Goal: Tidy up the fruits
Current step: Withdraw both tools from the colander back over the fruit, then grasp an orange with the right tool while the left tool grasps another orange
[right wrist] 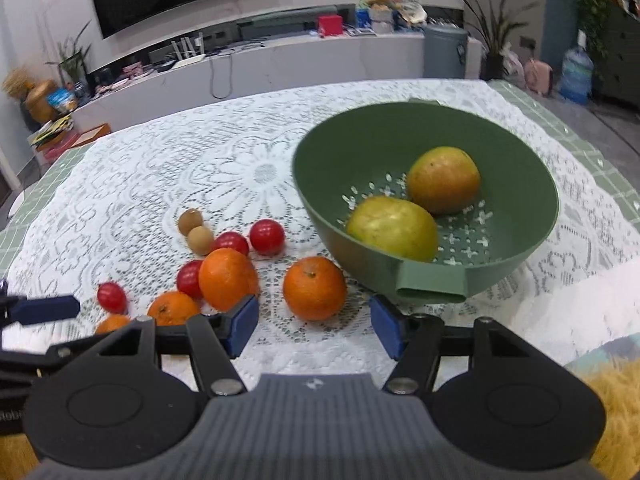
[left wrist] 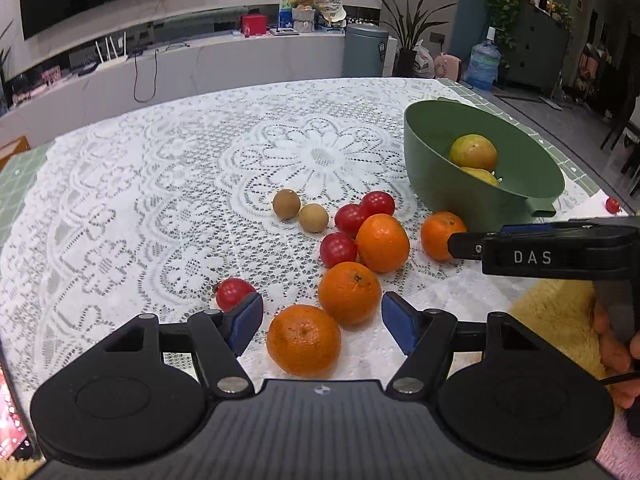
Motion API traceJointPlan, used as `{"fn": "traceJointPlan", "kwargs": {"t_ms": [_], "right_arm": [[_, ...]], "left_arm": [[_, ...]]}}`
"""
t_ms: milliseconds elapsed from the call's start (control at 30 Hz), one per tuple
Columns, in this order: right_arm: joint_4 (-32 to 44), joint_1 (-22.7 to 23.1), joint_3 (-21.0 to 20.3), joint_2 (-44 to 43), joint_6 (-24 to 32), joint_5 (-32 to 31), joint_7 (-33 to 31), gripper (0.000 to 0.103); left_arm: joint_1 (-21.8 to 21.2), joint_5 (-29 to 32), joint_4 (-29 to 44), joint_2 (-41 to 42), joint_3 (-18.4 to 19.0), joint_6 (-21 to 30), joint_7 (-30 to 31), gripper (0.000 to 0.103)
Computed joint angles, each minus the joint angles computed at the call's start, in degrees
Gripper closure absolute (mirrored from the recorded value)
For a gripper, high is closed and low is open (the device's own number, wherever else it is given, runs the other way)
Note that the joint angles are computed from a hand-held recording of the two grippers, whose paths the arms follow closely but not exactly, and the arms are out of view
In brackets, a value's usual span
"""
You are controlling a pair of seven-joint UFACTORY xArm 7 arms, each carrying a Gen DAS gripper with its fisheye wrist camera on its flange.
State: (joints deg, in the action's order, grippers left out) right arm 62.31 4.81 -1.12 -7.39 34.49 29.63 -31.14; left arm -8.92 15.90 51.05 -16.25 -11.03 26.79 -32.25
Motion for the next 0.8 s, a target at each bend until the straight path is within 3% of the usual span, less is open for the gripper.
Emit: {"fn": "traceJointPlan", "kwargs": {"t_ms": [300,600,800], "right_arm": [[1.0,-0.1,1.3,1.8,-1.8,-4.3,5.6,0.043],[2.2,-0.2,1.9,3.7,-1.6,-7.1,7.9,0.052],[3.4,-0.4,2.0,5.0,-0.6,-5.7,7.6,0.057]], "left_arm": [[-1.7,-6.3,0.1,1.2,2.3,0.4,2.9,0.025],[-1.9,-11.4,0.7,2.6,3.5,-0.2,4.4,0.029],[-1.1,-10.3,2.7,3.7,3.0,4.6,1.9,0.031]]}}
